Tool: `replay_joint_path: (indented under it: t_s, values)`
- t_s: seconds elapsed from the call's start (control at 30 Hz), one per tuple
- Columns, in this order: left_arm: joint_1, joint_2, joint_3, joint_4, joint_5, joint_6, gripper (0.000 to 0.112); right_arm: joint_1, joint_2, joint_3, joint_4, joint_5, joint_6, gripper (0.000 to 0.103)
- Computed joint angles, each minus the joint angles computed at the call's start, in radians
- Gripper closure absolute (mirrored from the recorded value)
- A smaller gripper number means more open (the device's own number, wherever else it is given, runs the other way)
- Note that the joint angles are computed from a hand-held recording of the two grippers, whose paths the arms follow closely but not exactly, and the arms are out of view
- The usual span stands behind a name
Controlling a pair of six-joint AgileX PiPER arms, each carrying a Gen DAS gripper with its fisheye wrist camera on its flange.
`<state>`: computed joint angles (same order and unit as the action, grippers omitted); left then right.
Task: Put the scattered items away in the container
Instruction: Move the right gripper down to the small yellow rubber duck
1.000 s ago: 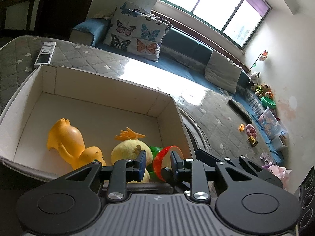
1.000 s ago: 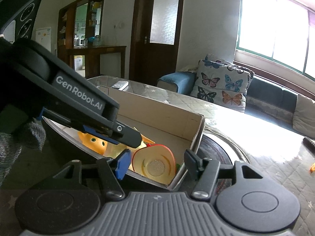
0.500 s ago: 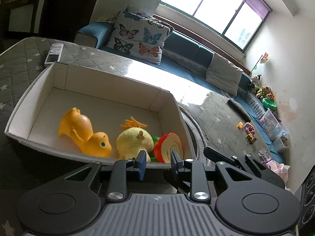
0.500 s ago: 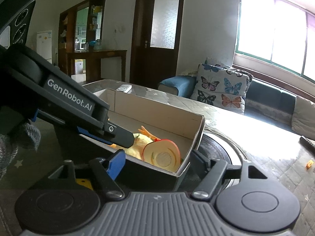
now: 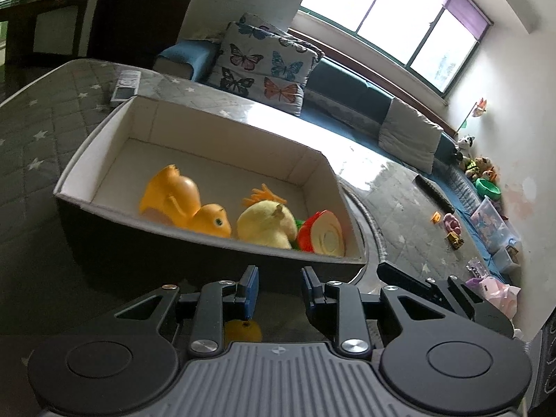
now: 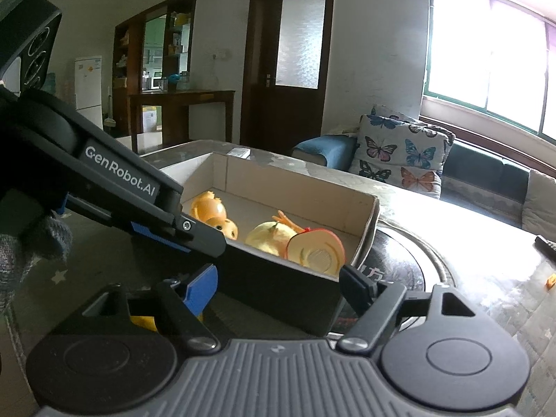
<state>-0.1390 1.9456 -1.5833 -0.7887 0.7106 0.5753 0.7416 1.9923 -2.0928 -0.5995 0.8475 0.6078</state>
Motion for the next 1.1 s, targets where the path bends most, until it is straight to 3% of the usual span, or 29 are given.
replay_joint_path:
  t_s: [0.6,1.1]
  values:
    - [0.054,-0.089,0.182,-0.019,-0.064,0.033,0.082,0.050,0.001,0.050,0.047,-0.028,0.002,0.019]
    - [0.137,-0.079,0.248,-0.112,-0.008,0.103,0.082,0.059,0.061,-0.005,0.167,-0.023,-0.108,0.019]
